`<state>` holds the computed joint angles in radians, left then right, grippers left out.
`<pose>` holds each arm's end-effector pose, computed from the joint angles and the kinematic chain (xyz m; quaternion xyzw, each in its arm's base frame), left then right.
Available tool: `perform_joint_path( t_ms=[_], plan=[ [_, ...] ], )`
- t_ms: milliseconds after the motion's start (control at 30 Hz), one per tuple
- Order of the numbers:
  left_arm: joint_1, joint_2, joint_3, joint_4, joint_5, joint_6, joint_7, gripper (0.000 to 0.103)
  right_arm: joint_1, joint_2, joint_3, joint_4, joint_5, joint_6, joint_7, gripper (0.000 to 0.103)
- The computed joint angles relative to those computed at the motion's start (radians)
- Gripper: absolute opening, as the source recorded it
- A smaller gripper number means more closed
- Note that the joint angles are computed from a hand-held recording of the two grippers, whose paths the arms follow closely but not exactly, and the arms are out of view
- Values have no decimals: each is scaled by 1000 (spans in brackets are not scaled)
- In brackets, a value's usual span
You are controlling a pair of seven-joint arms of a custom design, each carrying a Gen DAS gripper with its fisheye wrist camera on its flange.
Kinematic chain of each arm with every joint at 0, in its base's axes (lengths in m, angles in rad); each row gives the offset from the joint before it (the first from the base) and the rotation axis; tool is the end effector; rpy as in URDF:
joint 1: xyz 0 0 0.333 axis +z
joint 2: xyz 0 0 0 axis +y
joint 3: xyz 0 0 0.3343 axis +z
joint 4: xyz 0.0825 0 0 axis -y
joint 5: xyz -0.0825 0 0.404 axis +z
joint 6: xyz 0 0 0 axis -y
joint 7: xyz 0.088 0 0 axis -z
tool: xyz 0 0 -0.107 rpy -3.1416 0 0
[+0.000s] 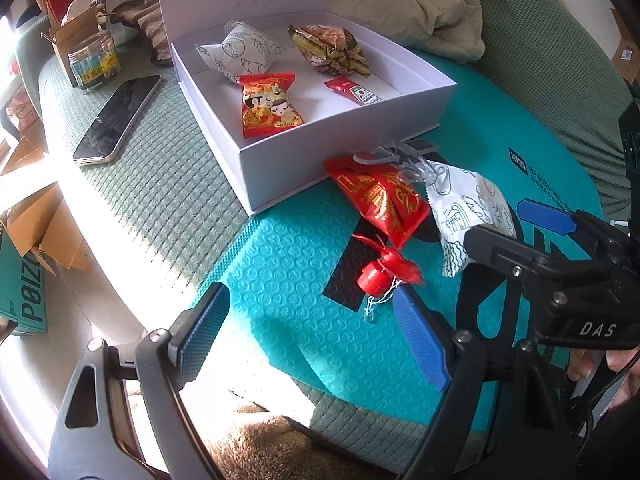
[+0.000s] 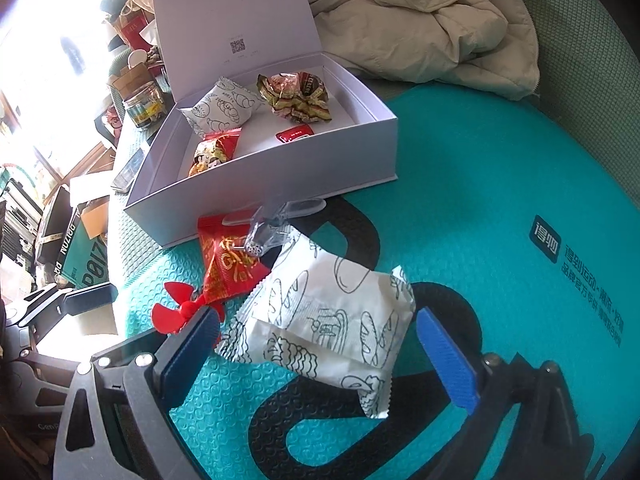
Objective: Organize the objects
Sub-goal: 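Grasp the large white pastry bag with the right tool while the left tool grasps the red fan toy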
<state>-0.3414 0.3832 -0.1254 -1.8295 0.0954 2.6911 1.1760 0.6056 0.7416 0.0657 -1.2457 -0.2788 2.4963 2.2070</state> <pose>0.6291 -0.3108 0.3838 -0.6416 0.7289 -0.2208 0.0911 0.6499 0.4973 0.3859 -0.7418 0.6154 -0.1219 0.2370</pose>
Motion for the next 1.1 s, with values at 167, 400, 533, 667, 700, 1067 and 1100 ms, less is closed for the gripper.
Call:
perform_joint_path(
  t_ms=[167,400,533,667,700,1067,1100],
  plan=[
    [8,18,-7,17,-19,-19,10,83,6,48,-10,61,-5,-29,-17,100],
    [11,30,-15,25,-41,-15,30,83,-27,23,16,-21,40,58,-30,99],
    [16,36,-28,29,-65,-9,67,83,-52,-6,40,-87,67,119,-50,87],
    [13,43,-32,37,-80,-7,95,83,-63,-27,50,-130,82,153,-66,81],
    [12,45,-31,39,-82,-7,97,83,-63,-32,49,-139,83,154,-66,79],
    [-24,65,1,65,-36,-10,76,83,-82,-139,59,-303,78,179,-81,78],
    [-28,67,3,68,-29,-11,74,83,-88,-150,64,-319,82,180,-88,78]
  ],
)
